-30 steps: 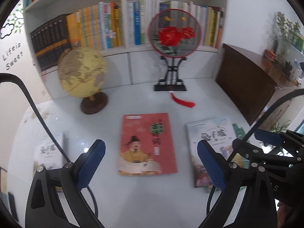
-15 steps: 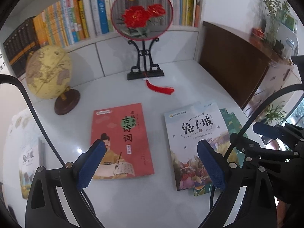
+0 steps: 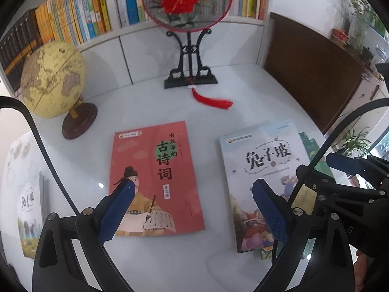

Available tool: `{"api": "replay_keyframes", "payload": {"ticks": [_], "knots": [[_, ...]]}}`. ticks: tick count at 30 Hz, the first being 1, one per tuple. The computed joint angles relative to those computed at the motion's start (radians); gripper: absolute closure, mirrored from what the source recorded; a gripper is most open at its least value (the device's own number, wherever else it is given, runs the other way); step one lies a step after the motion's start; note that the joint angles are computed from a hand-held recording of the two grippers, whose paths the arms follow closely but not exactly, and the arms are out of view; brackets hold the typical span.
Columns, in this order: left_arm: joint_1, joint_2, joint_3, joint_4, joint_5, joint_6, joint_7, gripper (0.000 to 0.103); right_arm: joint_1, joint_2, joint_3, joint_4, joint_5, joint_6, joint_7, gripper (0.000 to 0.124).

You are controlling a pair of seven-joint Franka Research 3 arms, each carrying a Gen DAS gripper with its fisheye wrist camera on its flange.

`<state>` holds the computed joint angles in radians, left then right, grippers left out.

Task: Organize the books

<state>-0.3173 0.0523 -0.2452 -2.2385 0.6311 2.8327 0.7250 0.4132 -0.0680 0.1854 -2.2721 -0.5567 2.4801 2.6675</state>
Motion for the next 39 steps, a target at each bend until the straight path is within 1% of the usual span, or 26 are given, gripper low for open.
{"api": "replay_keyframes", "payload": {"ticks": [3,6,9,14,19,26,31,39], "knots": [[0.003,0.017,0.004,0.007,-0.014,-0.002,0.005,0.007,0.002,0.031,-0.005,0.02,0.013,0.011,-0.02,0.068],[0.002,0.03,0.009,0.014,-0.01,-0.005,0.003,0.007,0.012,0.06,-0.012,0.048,-0.001,-0.01,-0.031,0.068],[0.001,0.039,0.011,0.023,-0.008,-0.009,0.007,0.007,0.022,0.073,-0.022,0.06,0.002,-0.013,-0.044,0.068],[0.003,0.059,0.014,0.035,-0.031,-0.009,0.026,0.007,0.027,0.08,-0.035,0.07,0.009,-0.01,-0.057,0.068],[0.004,0.062,0.015,0.033,-0.06,-0.002,0.051,0.007,0.037,0.084,-0.036,0.08,-0.007,-0.037,-0.057,0.068],[0.006,0.051,0.017,0.025,-0.072,0.017,0.056,0.007,0.035,0.068,-0.036,0.075,-0.008,-0.022,-0.057,0.068],[0.009,0.045,0.017,0.017,-0.083,0.026,0.062,0.007,0.033,0.055,-0.028,0.074,-0.018,-0.026,-0.048,0.068],[0.011,0.067,0.013,0.019,-0.114,0.024,0.095,0.007,0.033,0.081,-0.032,0.08,0.005,-0.027,-0.065,0.068]]}}
